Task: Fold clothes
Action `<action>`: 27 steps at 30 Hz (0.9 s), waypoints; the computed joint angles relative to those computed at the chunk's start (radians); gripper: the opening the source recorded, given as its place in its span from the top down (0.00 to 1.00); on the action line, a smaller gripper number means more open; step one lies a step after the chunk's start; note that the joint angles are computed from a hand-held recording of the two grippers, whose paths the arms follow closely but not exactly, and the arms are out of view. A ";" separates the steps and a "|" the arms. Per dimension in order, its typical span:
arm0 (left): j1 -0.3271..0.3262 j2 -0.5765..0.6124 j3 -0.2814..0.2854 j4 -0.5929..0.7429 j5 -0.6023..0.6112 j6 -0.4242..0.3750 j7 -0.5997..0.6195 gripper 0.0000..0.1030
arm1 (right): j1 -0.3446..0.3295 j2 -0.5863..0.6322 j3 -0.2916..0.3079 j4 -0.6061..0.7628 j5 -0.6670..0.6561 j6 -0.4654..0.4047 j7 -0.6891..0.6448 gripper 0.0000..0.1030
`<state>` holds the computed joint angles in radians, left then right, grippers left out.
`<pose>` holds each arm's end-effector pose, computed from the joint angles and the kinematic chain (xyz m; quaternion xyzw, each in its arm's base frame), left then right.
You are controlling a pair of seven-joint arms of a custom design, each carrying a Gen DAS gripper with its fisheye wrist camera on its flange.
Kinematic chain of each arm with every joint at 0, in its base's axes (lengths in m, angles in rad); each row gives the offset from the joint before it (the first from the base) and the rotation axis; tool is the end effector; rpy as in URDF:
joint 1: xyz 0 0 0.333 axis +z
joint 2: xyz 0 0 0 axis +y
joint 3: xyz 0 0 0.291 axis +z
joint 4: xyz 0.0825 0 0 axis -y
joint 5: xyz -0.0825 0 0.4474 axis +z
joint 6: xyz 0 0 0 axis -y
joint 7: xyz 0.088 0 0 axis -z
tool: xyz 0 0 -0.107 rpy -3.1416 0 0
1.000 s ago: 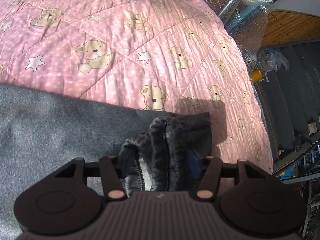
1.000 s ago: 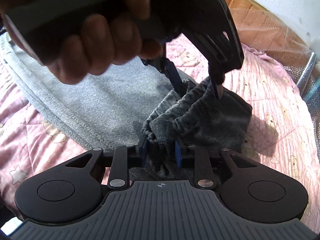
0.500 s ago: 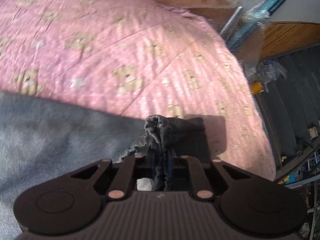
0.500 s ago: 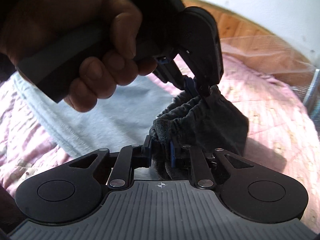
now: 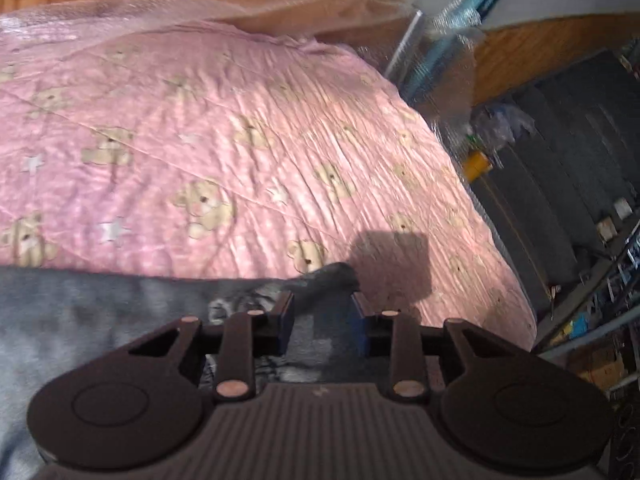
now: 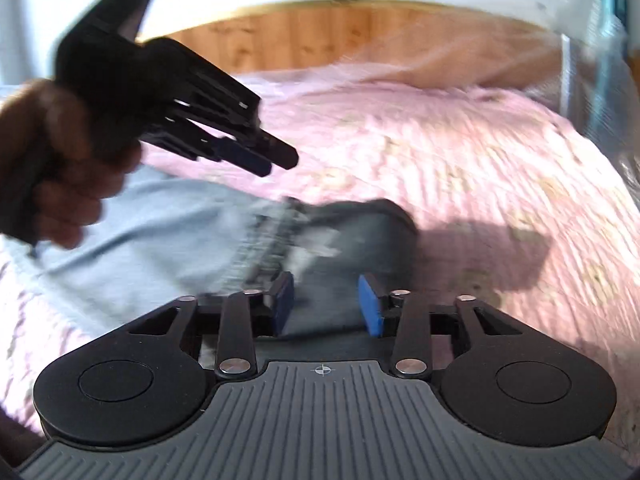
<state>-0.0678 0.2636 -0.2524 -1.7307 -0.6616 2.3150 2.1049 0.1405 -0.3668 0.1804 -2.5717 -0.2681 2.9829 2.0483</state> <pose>0.6791 -0.2253 0.4200 0.4985 -0.7988 0.3288 0.0722 0.4869 0.1805 0.4150 -0.6870 0.6179 -0.2325 0.3037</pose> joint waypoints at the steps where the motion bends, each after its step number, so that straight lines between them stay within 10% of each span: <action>1: -0.025 0.036 0.008 0.025 0.070 0.002 -0.039 0.71 | -0.013 0.017 0.019 0.005 0.023 -0.024 -0.020 0.78; 4: -0.050 0.088 0.027 0.034 0.186 0.045 -0.136 0.92 | 0.092 0.028 -0.072 -0.018 0.093 -0.095 -0.111 0.78; 8: -0.021 0.096 0.015 0.056 0.192 -0.005 -0.200 0.94 | 0.142 -0.083 -0.100 -0.127 0.187 -0.107 -0.130 0.79; 12: -0.006 0.031 -0.019 0.030 0.144 0.008 -0.120 0.74 | 0.030 -0.152 -0.011 -0.158 0.159 -0.056 0.005 0.74; 14: -0.017 0.023 -0.035 0.050 0.119 -0.010 -0.060 0.70 | -0.026 -0.133 0.017 -0.141 0.135 -0.028 0.072 0.53; 17: -0.079 0.091 -0.029 0.152 0.220 -0.083 -0.068 0.54 | 0.085 -0.052 -0.119 -0.106 0.234 -0.028 0.013 0.53; 19: -0.143 0.138 -0.010 0.196 0.364 -0.082 -0.112 0.54 | 0.184 -0.006 -0.212 -0.086 0.381 -0.030 -0.098 0.59; 22: -0.215 0.185 0.018 0.221 0.554 -0.049 -0.160 0.64 | 0.122 -0.011 -0.127 -0.090 0.308 0.003 -0.079 0.94; 27: -0.194 0.216 0.017 0.250 0.576 -0.061 -0.234 0.85 | 0.099 -0.072 -0.066 -0.109 0.260 -0.008 -0.039 0.94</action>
<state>-0.2622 0.4799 -0.2358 -1.4803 -0.0855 2.2543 1.8712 0.2393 -0.4385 0.1142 -2.6802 -0.0078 2.9747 2.0095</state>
